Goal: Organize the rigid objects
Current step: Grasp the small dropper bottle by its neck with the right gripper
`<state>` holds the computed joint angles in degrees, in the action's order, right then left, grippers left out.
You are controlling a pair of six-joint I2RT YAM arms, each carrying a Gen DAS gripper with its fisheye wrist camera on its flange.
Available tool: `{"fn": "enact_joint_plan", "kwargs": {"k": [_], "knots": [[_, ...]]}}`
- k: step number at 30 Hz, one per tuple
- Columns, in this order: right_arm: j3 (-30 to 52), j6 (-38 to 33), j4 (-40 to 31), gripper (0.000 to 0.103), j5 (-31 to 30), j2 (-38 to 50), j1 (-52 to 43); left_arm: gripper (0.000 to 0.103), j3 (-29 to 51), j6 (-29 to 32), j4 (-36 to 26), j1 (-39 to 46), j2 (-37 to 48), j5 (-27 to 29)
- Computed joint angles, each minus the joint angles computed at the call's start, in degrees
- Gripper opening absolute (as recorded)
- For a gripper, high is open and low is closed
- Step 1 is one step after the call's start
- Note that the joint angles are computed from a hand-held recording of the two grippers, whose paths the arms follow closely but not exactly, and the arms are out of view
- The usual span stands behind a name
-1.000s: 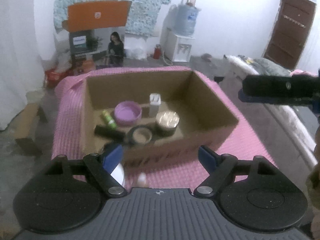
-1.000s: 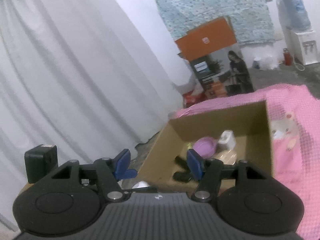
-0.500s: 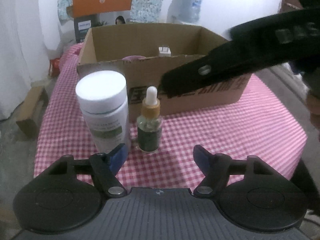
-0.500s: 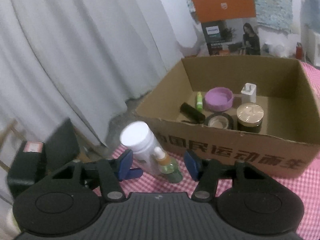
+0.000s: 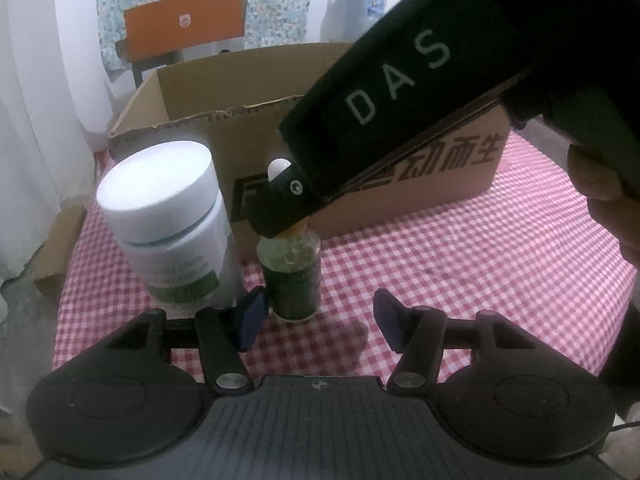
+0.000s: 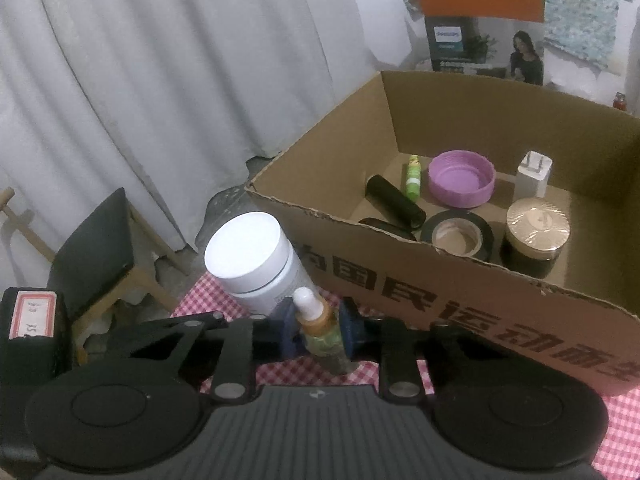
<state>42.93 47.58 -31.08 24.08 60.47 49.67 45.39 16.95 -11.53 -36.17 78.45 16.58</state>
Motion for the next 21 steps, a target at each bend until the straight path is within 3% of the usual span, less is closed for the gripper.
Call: {"fn": "enact_joint_plan", "kwargs": {"k": [7, 14, 21], "knots": [[0.1, 4.2, -4.6, 0.024, 0.6, -2.6, 1.1, 0.057, -0.1, 1.7, -0.9, -0.1, 0.0, 3.9], [-0.7, 14.1, -13.4, 0.024, 4.4, -8.1, 6.4, 0.057, 0.2, 4.7, -4.3, -1.8, -0.7, 8.5], [0.2, 17.0, -17.1, 0.024, 7.8, -8.5, 10.1, 0.057, -0.7, 4.6, -2.3, -4.1, -1.5, 3.3]]}}
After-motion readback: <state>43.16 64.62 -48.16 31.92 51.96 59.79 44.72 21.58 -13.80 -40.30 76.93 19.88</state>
